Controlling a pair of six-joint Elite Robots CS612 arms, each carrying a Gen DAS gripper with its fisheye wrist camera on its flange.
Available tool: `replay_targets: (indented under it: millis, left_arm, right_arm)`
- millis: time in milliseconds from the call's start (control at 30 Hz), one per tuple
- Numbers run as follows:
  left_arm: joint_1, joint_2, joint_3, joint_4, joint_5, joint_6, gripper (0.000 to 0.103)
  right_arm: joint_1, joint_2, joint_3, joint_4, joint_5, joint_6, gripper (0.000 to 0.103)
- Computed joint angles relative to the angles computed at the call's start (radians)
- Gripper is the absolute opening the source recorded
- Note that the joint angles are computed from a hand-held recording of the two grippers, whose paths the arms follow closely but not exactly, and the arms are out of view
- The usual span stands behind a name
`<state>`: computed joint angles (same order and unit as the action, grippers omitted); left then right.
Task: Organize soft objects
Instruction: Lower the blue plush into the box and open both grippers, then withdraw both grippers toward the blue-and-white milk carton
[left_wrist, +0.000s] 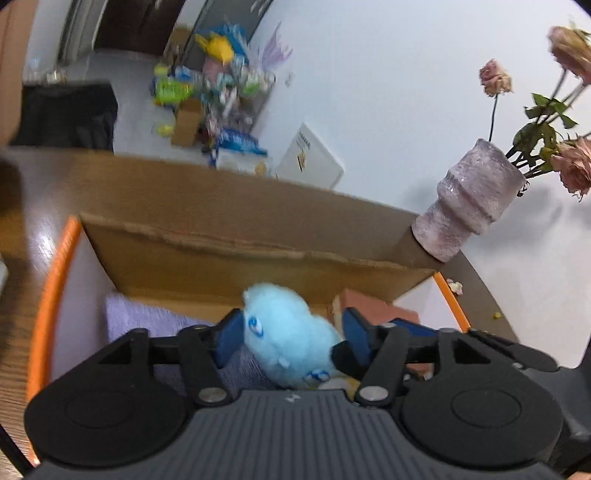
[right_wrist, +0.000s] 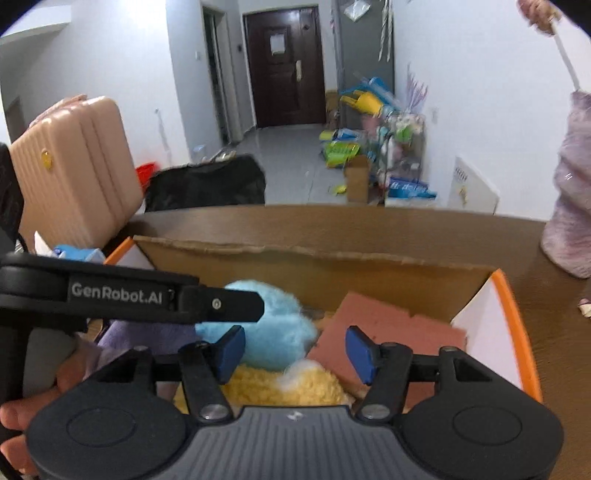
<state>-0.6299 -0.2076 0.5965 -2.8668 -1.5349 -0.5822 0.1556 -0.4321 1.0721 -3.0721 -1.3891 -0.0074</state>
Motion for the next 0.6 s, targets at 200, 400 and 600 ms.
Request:
replay_targets:
  millis: [200,400,600]
  left_arm:
    - [-0.031,-0.159,0.234,-0.104,0.13,0.045,0.072]
    - [-0.091,-0.33,0.489,-0.183,0.352,0.123,0.081]
    - [-0.17,-0.457,0.725,-0.3,0.566,0.108,0.081]
  right_arm:
    - [-0.022,-0.09,0.115,-0.065,0.039,0.026,0.063]
    - [-0.061,-0.24,0.326,-0.206,0.031,-0.038,0.076]
    - [-0.105,-0.362,0.548,-0.366,0.072,-0.04,0.08]
